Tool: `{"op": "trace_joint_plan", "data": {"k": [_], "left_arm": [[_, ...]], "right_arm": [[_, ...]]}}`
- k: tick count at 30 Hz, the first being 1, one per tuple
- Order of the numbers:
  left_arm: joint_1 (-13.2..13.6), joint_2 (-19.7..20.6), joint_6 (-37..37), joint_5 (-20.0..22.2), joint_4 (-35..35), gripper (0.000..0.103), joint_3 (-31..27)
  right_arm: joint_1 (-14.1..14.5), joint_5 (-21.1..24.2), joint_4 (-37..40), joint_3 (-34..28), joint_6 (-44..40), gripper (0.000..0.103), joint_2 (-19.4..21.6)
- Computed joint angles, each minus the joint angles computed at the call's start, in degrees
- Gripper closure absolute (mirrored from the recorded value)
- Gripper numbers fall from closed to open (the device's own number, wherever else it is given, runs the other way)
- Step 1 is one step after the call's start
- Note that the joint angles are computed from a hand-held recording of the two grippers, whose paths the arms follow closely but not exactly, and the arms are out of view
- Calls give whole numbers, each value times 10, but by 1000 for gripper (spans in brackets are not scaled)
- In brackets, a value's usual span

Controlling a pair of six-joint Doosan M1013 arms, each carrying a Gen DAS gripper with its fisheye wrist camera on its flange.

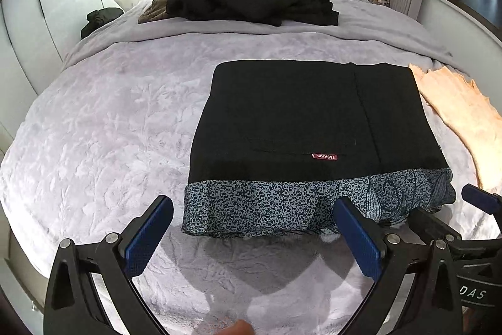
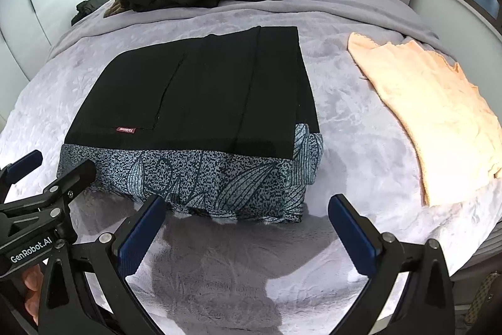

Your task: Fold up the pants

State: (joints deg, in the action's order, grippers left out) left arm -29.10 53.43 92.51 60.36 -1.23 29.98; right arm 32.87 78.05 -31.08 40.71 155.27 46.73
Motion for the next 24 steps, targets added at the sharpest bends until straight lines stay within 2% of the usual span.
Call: {"op": "trace_joint_plan", "data": {"k": [24], "left_arm": [[-4, 8, -7, 11, 12, 1, -13]], "right_arm": [[-1, 6, 2, -15, -19, 0, 7]]}}
